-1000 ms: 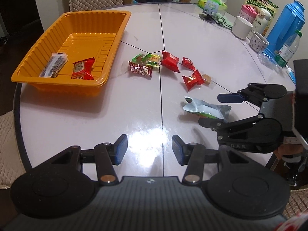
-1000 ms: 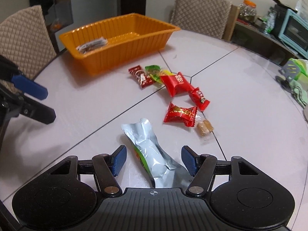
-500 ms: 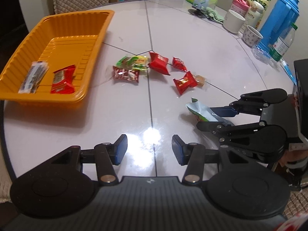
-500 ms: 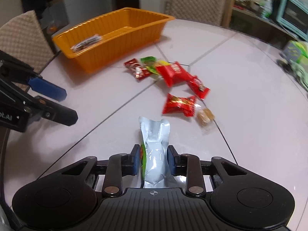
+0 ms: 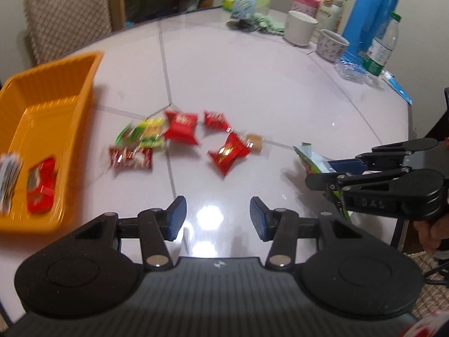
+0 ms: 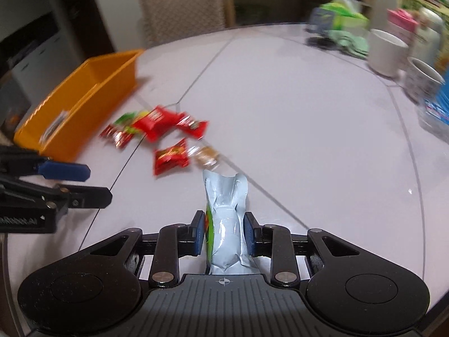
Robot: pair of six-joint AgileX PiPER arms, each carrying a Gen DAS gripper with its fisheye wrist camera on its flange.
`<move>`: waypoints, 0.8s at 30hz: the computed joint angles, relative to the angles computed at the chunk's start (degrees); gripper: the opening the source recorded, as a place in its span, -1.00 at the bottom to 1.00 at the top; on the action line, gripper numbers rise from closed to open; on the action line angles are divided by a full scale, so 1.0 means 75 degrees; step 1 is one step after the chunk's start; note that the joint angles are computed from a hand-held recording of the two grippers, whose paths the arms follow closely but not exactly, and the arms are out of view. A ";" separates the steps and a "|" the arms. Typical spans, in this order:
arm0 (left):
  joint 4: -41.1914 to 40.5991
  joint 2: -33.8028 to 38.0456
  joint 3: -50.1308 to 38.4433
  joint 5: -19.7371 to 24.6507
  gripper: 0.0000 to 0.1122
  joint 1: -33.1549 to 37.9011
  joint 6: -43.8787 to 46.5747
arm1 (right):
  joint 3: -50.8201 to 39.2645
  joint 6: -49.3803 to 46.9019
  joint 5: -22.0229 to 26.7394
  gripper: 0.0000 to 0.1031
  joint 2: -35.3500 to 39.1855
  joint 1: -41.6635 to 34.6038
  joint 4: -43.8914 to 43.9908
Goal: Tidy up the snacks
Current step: 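Grasp the red candy packet with the left gripper while the right holds the pouch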
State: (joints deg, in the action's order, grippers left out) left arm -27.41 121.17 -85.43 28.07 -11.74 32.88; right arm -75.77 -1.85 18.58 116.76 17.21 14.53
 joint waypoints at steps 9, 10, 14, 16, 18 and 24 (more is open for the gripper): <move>0.0336 0.1103 -0.1544 0.0223 -0.30 -0.0332 0.0583 | 0.0127 0.0596 -0.0085 -0.43 -0.0193 -0.0344 -0.0022; 0.0394 0.1190 -0.1652 0.0235 -0.30 -0.0348 0.0624 | 0.0127 0.0679 -0.0069 -0.43 -0.0198 -0.0372 -0.0072; 0.0780 0.1557 -0.2183 0.0326 -0.30 -0.0439 0.0529 | 0.0155 0.1046 -0.0130 -0.43 -0.0174 -0.0422 -0.0307; 0.0859 0.1745 -0.2477 0.0438 -0.30 -0.0463 0.0516 | 0.0157 0.1159 -0.0133 -0.43 -0.0169 -0.0454 -0.0368; 0.0966 0.1907 -0.2724 0.0533 -0.31 -0.0490 0.0483 | 0.0157 0.1291 -0.0139 -0.43 -0.0162 -0.0473 -0.0450; 0.1220 0.2327 -0.3389 0.0886 -0.40 -0.0537 0.0411 | 0.0076 0.1508 -0.0106 -0.43 -0.0088 -0.0527 -0.0554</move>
